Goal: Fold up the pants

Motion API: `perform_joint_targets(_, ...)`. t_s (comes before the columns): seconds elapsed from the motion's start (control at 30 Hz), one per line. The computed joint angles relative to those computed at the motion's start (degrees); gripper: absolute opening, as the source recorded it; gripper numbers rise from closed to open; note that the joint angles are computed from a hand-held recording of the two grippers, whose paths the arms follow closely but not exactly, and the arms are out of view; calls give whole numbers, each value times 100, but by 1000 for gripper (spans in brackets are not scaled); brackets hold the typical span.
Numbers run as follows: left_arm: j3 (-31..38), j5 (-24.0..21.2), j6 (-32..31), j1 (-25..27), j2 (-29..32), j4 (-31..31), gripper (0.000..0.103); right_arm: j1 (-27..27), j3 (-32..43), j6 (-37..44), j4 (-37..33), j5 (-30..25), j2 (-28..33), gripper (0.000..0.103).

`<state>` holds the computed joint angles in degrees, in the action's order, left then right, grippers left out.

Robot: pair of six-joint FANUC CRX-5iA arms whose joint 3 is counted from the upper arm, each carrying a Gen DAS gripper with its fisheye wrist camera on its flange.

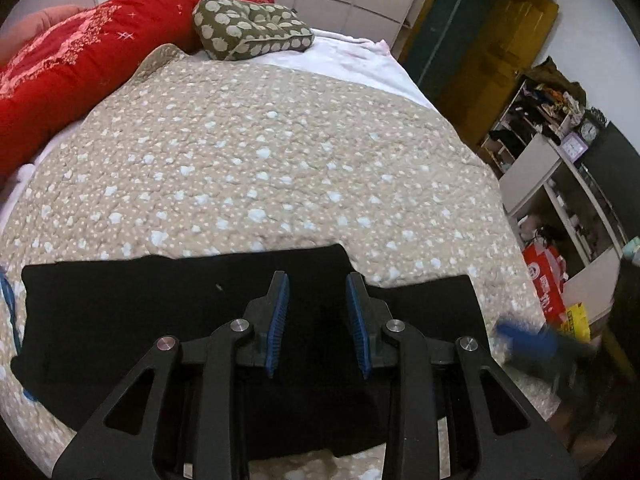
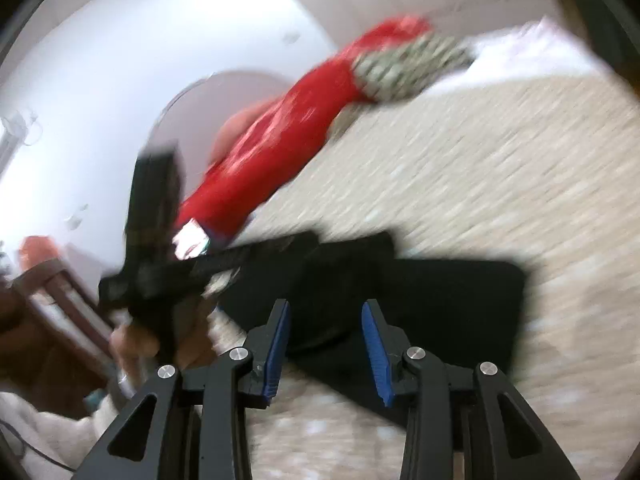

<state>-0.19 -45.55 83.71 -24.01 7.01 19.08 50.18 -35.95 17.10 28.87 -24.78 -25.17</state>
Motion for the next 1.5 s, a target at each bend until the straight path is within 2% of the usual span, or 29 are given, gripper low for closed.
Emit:
perform_joint_targets(0.07,115,-47,203,-116,54,-263,27,27,-143,-766,872,-706,-89,35)
perform_joint_targets(0.1,104,-48,247,-182,55,-349,27,-41,-144,-867,880,-813,-53,33)
perform_joint_targets(0.2,157,-164,337,-305,132,-535,27,-251,154,-309,272,-872,375,27)
perform_joint_targets(0.27,417,-409,777,-461,294,-1138,28,-218,415,-150,247,-1303,850,25)
perform_joint_targets(0.33,458,-417,900,-517,358,-1357,32,-337,614,54,105,-1335,1215,24)
perform_joint_targets(0.43,328,-242,940,-495,302,-1379,40,-234,519,-4,249,-1543,1129,24)
perform_joint_targets(0.53,247,-183,850,-441,287,-1220,40,-175,619,100,256,-1677,1092,24)
perform_joint_targets(0.67,207,-121,868,-449,266,-1245,41,371,437,-77,451,-2026,606,24)
perform_joint_targets(0.77,161,-90,884,-451,229,-1210,42,733,376,-107,376,-2344,545,24)
perform_joint_targets(0.9,136,-74,989,-475,186,-1277,42,803,210,-411,424,-2277,536,24)
perform_joint_targets(1.17,73,-196,1066,-454,3,-1342,42,908,329,-498,598,-2382,456,24)
perform_joint_targets(1.33,-19,-201,1215,-431,-177,-1531,42,959,454,-300,463,-2401,626,24)
perform_joint_targets(1.5,-235,-182,1251,-258,-359,-1403,42,970,431,-303,262,-2403,697,25)
